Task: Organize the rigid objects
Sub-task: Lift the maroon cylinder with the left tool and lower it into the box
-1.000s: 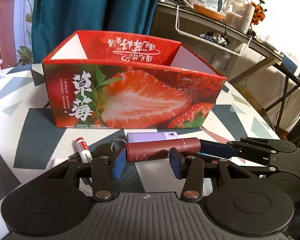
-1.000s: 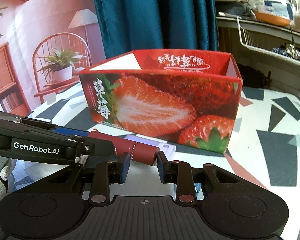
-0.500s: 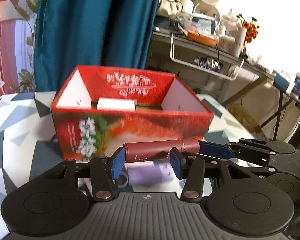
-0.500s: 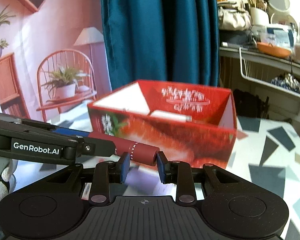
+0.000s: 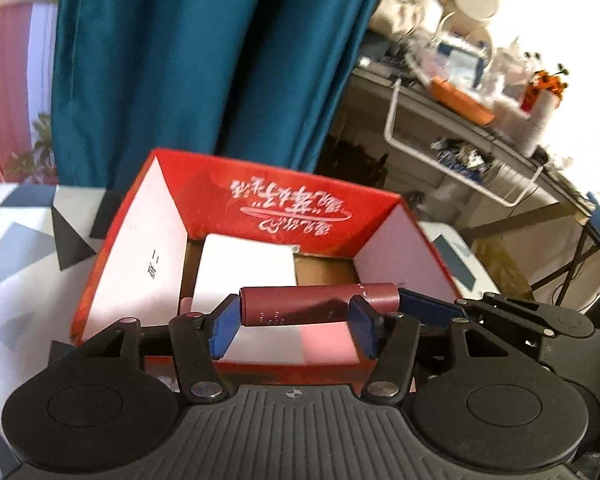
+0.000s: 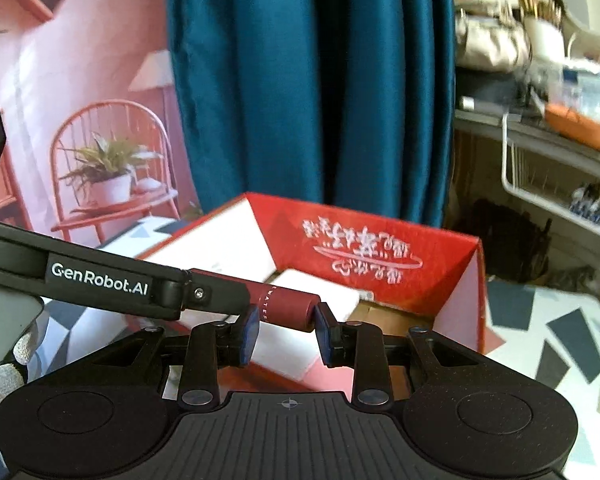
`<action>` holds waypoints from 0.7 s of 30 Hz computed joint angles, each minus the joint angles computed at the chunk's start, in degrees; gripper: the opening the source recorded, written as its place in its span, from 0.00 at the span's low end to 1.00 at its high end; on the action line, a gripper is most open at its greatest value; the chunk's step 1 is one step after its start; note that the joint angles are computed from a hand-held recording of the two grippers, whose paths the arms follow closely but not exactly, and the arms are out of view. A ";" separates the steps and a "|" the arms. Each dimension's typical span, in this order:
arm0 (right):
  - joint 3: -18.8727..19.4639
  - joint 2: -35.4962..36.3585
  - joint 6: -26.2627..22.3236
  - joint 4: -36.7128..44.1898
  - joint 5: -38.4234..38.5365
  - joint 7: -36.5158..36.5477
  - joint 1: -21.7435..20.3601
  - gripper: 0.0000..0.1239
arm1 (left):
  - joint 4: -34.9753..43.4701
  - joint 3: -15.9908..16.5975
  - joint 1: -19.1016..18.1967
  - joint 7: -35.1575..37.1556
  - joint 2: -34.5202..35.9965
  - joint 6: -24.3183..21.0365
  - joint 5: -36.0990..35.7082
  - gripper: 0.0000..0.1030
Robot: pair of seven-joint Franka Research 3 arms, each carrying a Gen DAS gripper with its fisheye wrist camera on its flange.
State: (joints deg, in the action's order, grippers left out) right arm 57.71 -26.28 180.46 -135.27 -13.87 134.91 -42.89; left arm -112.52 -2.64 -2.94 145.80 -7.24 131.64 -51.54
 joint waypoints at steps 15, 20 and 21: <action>-2.21 18.48 -4.55 6.98 -7.91 4.91 1.62 0.24 | 6.70 -4.10 2.73 -5.29 8.99 0.78 7.63 0.61; -4.62 17.72 -5.50 7.39 -12.71 8.20 3.87 0.25 | 5.10 -4.05 3.04 -1.86 7.29 1.68 5.23 0.63; -5.23 17.15 -5.67 7.28 -13.55 8.89 4.42 0.27 | 4.76 -3.93 2.99 -1.35 6.87 1.86 4.73 0.64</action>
